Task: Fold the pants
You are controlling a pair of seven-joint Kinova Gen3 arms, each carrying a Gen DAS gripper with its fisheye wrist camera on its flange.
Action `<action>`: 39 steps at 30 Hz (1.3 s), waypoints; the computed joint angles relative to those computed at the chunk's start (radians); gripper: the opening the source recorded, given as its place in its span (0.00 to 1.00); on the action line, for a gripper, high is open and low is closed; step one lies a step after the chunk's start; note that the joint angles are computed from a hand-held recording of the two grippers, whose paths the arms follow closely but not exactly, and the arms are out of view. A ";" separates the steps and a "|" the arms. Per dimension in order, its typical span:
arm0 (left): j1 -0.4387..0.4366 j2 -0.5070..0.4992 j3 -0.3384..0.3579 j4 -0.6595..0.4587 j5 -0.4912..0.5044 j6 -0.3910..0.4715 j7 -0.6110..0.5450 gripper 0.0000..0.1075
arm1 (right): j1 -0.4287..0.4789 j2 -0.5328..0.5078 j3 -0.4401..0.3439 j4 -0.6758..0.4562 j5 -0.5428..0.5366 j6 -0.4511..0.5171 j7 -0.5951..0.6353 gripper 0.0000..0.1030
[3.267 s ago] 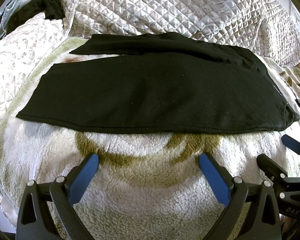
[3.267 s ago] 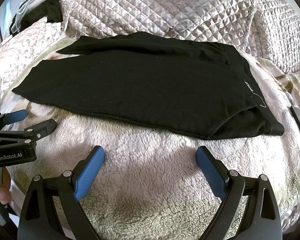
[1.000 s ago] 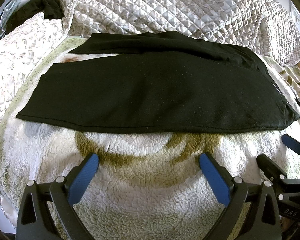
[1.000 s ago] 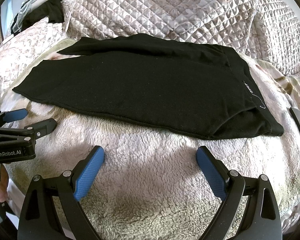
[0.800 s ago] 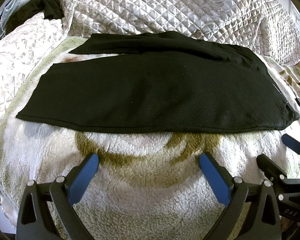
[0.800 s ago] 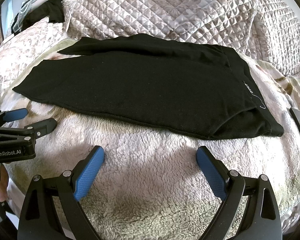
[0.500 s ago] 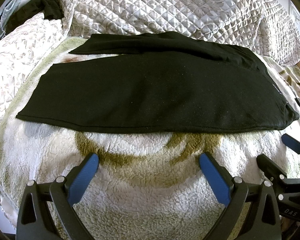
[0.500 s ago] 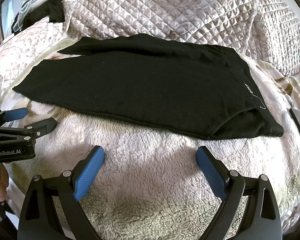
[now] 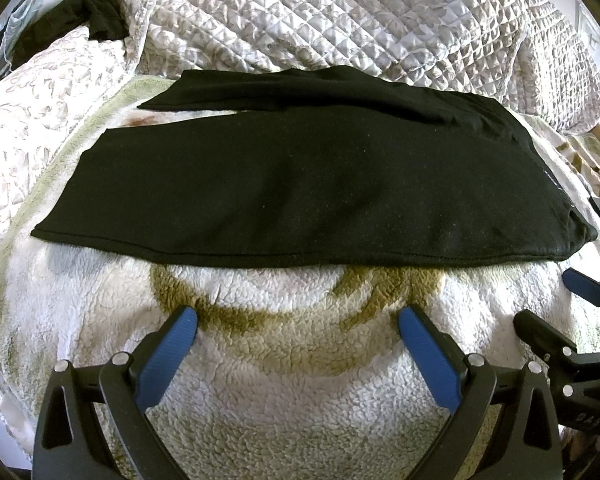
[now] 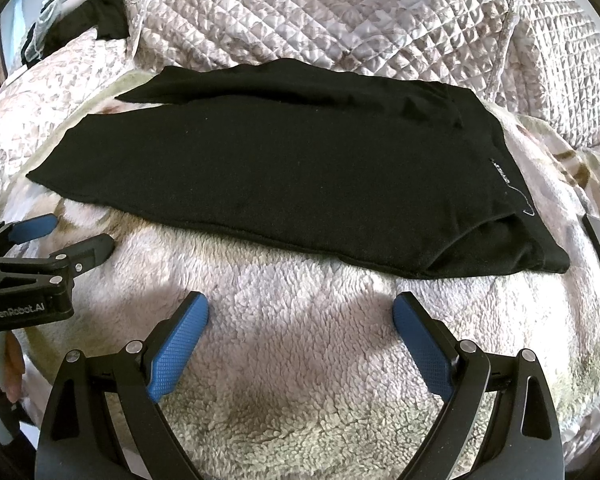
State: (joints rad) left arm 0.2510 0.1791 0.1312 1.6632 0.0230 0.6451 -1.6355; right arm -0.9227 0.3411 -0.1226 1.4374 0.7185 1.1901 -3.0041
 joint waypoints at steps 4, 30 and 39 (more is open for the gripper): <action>0.000 -0.001 0.000 0.003 0.001 -0.004 0.000 0.95 | -0.003 0.003 0.000 0.000 0.005 0.003 -0.001 0.91; -0.095 -0.012 0.021 -0.004 0.203 0.021 -0.179 0.94 | -0.013 -0.049 -0.007 0.062 0.058 -0.027 -0.127 0.80; -0.229 -0.008 -0.010 -0.012 0.468 0.025 -0.279 0.91 | 0.073 -0.168 -0.033 0.229 0.088 -0.130 -0.417 0.76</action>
